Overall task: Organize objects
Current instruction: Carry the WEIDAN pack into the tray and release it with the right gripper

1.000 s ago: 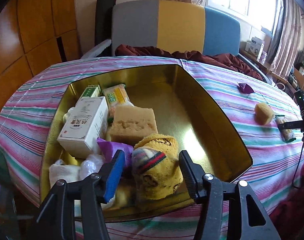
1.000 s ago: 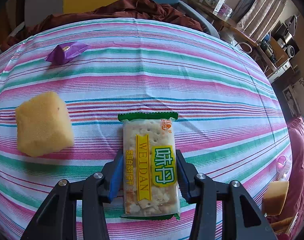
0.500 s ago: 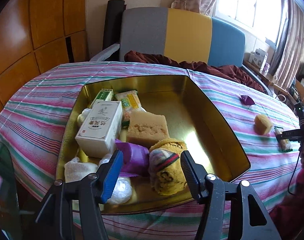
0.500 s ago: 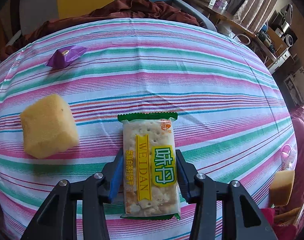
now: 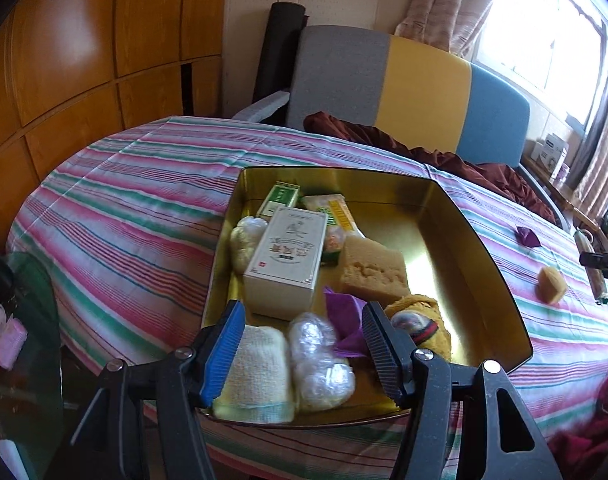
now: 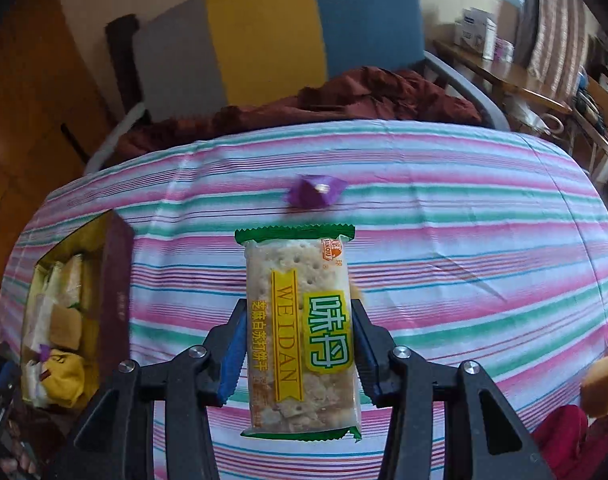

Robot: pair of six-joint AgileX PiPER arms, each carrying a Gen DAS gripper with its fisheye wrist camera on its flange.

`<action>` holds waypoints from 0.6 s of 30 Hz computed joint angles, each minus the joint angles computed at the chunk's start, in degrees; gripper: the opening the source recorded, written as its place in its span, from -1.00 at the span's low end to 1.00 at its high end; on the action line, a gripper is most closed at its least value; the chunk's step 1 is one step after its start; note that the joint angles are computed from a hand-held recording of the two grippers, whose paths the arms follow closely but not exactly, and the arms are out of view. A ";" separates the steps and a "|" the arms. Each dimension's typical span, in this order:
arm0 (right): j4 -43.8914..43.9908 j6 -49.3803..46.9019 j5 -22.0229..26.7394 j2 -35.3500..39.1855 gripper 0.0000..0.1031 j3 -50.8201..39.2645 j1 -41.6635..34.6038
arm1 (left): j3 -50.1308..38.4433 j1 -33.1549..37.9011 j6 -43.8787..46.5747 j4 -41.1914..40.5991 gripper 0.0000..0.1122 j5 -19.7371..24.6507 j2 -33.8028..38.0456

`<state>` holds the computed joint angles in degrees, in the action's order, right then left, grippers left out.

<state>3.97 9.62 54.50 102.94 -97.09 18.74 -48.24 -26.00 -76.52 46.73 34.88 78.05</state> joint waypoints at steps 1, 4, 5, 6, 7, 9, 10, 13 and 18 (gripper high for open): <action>0.89 -0.67 0.12 0.82 -0.08 -1.51 2.20 | 0.17 0.12 -0.22 0.18 0.14 0.12 -0.33; 2.44 -2.34 1.19 3.17 -0.08 -6.05 8.95 | 0.65 0.66 -0.52 0.57 0.17 0.19 -1.15; 2.77 -2.63 1.43 4.03 -0.08 -7.19 11.01 | 0.82 0.81 -0.67 0.67 0.18 0.25 -1.43; 3.28 -3.20 2.06 5.15 -0.08 -8.65 12.80 | 0.97 1.17 -0.57 0.57 0.18 0.09 -1.61; 3.57 -3.54 2.83 6.68 -0.08 -10.43 14.63 | 1.28 1.59 -0.55 0.49 0.18 -0.18 -1.89; 3.57 -3.70 3.83 9.12 -0.08 -12.93 17.57 | 1.84 2.14 -0.62 0.26 0.18 -0.57 -2.35; 3.44 -3.61 4.21 10.23 -0.08 -13.94 18.89 | 2.12 2.47 -0.60 -0.03 0.18 -0.79 -2.60; 3.26 -3.56 5.42 13.73 -0.08 -17.31 21.66 | 2.86 3.63 0.19 -1.08 0.20 -1.64 -3.16; -1.40 1.37 7.95 18.59 -0.08 -21.60 24.35 | 3.89 4.80 0.47 -1.84 0.20 -3.16 -3.76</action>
